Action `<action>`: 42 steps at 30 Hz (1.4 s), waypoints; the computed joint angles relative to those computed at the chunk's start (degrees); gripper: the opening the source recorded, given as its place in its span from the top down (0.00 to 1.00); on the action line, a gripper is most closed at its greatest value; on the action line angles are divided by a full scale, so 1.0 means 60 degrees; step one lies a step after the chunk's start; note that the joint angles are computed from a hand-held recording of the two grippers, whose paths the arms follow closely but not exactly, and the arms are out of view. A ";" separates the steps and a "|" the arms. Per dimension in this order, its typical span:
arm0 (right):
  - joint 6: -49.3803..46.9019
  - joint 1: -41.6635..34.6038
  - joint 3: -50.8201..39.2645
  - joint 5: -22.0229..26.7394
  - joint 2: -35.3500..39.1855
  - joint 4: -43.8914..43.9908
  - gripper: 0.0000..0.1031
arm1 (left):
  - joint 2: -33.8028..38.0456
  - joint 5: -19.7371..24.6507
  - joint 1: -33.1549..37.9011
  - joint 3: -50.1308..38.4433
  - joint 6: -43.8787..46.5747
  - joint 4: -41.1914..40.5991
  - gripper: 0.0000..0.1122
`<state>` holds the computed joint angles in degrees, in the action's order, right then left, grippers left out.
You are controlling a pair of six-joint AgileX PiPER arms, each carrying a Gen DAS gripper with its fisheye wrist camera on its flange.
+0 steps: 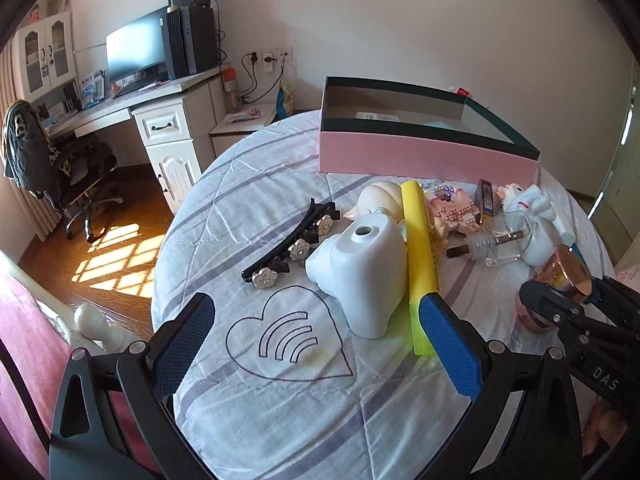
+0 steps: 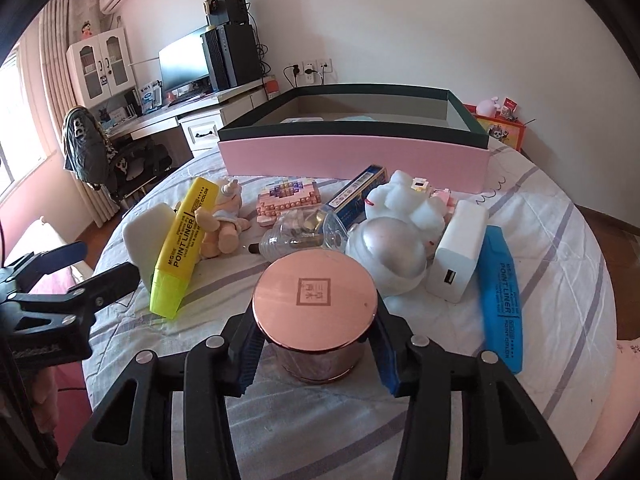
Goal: Organize rigid objects
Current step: 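Grasp the rose-gold jar with the right gripper while the left grasps the white plug adapter, then lower both held items into the pink box and open both grippers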
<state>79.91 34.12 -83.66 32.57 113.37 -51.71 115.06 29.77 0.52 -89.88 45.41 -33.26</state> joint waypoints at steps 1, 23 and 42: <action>-0.0030 -0.0020 0.0077 -0.0042 -0.0059 0.0032 0.53 | 0.0117 -0.0049 -0.0054 -0.0123 -0.0185 0.0152 0.08; 0.0462 -0.0018 0.0535 -0.0218 -0.0377 -0.0330 0.53 | 0.0714 0.1037 0.0140 -0.0767 0.1092 -0.0673 0.85; 0.1479 0.0284 0.0996 -0.0112 -0.1385 -0.1698 0.53 | -0.1024 0.2062 0.0695 0.0448 0.3006 -0.2891 0.85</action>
